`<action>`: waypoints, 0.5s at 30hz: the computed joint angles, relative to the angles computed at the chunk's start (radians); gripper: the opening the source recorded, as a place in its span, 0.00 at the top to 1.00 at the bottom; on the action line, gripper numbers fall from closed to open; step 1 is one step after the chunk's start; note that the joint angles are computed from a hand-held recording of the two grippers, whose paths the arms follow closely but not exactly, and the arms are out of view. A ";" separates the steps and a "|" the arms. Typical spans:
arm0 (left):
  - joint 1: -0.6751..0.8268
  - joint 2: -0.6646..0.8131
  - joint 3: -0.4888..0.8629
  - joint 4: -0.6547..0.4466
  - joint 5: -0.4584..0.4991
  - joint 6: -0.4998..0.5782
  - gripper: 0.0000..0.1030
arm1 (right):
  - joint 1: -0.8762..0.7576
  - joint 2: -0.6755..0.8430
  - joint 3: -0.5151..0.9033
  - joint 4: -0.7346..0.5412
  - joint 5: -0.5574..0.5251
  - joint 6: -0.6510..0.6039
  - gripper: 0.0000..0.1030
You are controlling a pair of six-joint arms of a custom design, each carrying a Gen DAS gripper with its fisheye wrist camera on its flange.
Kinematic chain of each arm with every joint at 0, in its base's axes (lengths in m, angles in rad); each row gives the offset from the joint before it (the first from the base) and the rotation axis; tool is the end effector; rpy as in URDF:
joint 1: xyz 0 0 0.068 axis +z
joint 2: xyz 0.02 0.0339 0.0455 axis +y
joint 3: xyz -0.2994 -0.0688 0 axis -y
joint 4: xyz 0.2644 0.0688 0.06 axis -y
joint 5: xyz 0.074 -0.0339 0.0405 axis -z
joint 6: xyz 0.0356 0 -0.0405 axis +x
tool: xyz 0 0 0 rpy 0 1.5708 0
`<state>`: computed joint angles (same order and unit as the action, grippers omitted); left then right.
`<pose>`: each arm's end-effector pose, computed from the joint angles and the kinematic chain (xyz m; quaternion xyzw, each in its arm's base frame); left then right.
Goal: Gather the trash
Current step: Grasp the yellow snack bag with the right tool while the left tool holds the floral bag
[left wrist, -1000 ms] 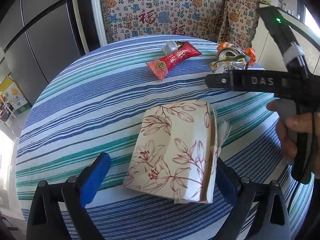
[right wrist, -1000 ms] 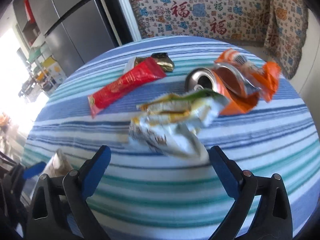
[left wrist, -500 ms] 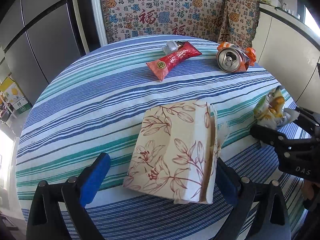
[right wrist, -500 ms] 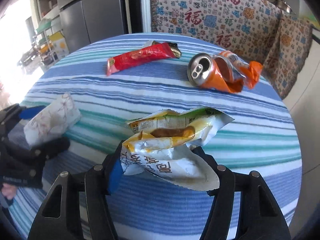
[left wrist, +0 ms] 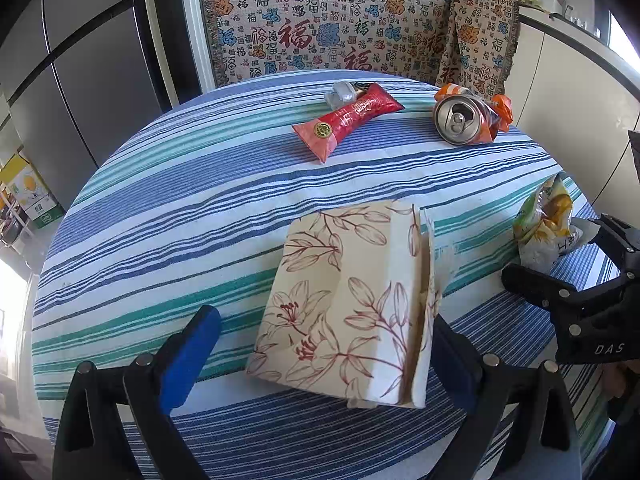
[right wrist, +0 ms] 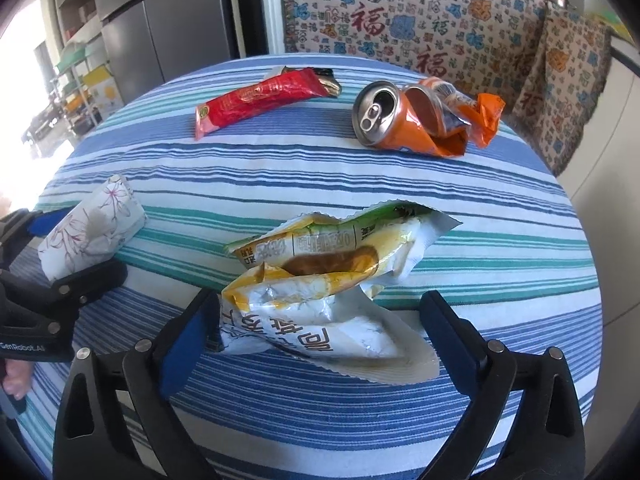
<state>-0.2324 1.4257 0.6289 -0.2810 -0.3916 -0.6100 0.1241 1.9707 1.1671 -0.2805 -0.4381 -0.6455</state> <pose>0.2513 -0.0455 0.1684 -0.2252 0.9254 0.0743 0.2956 0.4079 0.0661 0.1467 -0.4041 0.8584 0.1431 0.2816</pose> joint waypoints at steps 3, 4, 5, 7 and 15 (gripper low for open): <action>0.002 -0.001 0.000 0.000 0.001 0.001 0.03 | -0.003 -0.004 -0.007 -0.001 -0.001 -0.005 0.01; 0.004 0.000 0.001 0.000 0.002 0.003 0.03 | -0.002 -0.007 -0.011 0.000 -0.001 -0.004 0.01; 0.004 0.000 0.002 -0.001 0.002 0.003 0.03 | -0.002 -0.007 -0.012 0.000 -0.001 -0.005 0.01; 0.002 0.000 0.000 0.000 0.001 0.001 0.03 | -0.001 -0.007 -0.010 -0.002 0.000 -0.005 0.01; 0.001 -0.001 0.001 -0.003 0.000 -0.001 0.03 | -0.002 -0.008 -0.010 -0.004 -0.001 -0.005 0.01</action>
